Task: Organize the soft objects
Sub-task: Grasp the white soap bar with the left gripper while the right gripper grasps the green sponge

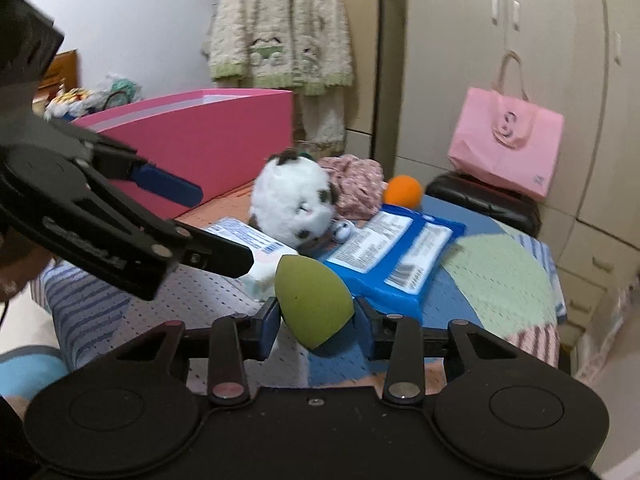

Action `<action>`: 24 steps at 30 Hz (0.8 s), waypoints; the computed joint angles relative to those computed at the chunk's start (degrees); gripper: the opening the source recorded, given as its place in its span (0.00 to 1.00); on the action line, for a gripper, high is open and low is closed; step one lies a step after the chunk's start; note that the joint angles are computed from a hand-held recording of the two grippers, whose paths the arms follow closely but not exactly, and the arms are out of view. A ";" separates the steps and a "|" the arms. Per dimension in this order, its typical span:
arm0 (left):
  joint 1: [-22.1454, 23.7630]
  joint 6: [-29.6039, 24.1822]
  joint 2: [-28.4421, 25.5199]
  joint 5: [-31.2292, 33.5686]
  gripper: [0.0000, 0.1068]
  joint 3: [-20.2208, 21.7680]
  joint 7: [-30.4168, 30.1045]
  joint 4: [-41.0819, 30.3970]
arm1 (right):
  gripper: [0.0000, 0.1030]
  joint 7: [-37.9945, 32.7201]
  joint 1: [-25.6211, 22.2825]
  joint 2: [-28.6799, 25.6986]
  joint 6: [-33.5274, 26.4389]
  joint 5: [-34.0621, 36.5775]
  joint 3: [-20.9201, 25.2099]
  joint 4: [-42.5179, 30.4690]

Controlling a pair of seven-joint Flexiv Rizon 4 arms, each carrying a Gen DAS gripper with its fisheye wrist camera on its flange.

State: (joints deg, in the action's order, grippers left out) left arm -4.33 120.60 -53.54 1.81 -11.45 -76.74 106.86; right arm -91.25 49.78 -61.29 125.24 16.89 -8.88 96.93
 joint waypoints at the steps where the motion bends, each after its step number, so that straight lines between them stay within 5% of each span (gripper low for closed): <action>1: 0.11 -0.44 -0.45 -0.19 0.81 -0.31 -0.19 -0.50 | 0.43 0.17 0.07 0.06 -0.10 0.42 -0.06 0.06; 12: -9.16 4.42 -4.11 -11.28 0.85 6.98 0.57 -3.49 | 0.43 1.42 0.62 -0.65 -1.05 1.58 -0.95 -1.18; 24: -8.89 0.53 -4.46 -14.96 0.88 5.68 0.63 -4.68 | 0.43 4.12 -1.74 -0.77 0.05 -0.08 1.33 -1.04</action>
